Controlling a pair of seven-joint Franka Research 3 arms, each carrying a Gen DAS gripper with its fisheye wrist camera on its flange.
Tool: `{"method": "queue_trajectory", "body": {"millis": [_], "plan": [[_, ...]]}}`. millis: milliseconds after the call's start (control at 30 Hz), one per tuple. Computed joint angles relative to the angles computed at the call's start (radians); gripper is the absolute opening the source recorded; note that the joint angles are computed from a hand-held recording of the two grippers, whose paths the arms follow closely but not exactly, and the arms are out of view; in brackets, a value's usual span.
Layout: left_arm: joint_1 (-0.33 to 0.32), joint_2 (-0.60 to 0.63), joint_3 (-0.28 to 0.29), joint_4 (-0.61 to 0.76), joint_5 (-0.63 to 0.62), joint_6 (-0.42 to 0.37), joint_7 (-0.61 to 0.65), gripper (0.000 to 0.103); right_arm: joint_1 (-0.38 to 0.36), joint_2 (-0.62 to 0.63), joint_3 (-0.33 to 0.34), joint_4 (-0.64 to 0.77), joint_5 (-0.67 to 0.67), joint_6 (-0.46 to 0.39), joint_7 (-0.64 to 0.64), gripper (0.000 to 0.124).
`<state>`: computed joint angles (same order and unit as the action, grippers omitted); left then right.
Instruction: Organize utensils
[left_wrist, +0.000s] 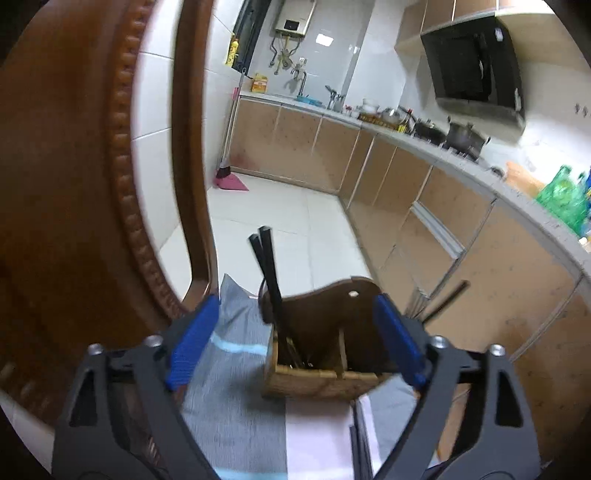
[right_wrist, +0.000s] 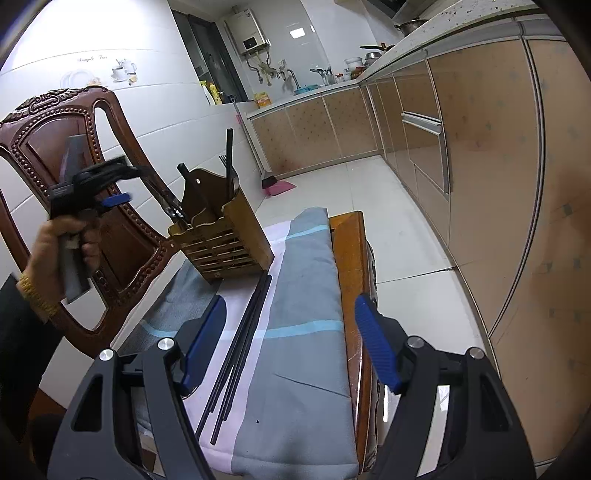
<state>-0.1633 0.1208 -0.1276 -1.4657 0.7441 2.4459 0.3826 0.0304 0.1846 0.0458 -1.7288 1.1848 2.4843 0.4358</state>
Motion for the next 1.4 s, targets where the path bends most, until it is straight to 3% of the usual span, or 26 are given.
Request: {"method": "queue_trajectory", "body": {"millis": [167,367,467,567,633,767,967,1133,1200,1267,1367,1400], "plan": [[-0.016,-0.182,-0.052,-0.237,0.114,0.017,-0.066,0.098,0.003,0.002,0.001,0.0,-0.018,-0.003,0.004,0.07],[-0.05,-0.25,-0.14,-0.433,0.056,-0.041,-0.015,0.098,0.022,-0.023,0.004,-0.038,-0.052,0.034,-0.032,0.071],[-0.082,-0.198,-0.156,-0.427,-0.025,-0.103,0.086,0.098,0.035,-0.041,0.005,-0.066,-0.065,0.06,-0.052,0.071],[-0.095,-0.17,-0.154,-0.418,0.007,-0.103,0.09,0.098,0.051,-0.062,0.005,-0.099,-0.072,0.101,-0.076,0.071],[-0.1,-0.13,-0.141,-0.388,-0.06,-0.113,0.11,0.098,0.059,-0.069,0.003,-0.107,-0.071,0.111,-0.079,0.072],[-0.104,-0.082,-0.12,-0.363,-0.148,-0.056,0.109,0.098,0.07,-0.076,0.0,-0.117,-0.071,0.119,-0.071,0.073],[-0.146,0.019,-0.113,-0.26,-0.148,-0.106,0.157,0.097,0.071,-0.069,-0.011,-0.113,-0.125,0.114,-0.043,0.073],[-0.167,0.095,-0.097,-0.171,-0.192,-0.199,0.207,0.081,0.052,-0.06,-0.016,-0.097,-0.118,0.081,-0.017,0.074],[-0.174,0.105,-0.08,-0.166,-0.176,-0.197,0.17,0.08,0.045,-0.057,-0.018,-0.091,-0.117,0.064,-0.006,0.074],[-0.173,0.114,-0.073,-0.151,-0.188,-0.225,0.161,0.073,0.043,-0.056,-0.016,-0.09,-0.118,0.063,-0.006,0.075],[-0.162,0.093,-0.073,-0.175,-0.231,-0.234,0.154,0.058,0.041,-0.057,-0.015,-0.091,-0.124,0.054,-0.004,0.076],[-0.167,0.081,-0.075,-0.18,-0.223,-0.257,0.155,0.045,0.041,-0.057,-0.015,-0.091,-0.125,0.048,-0.006,0.077]]}}
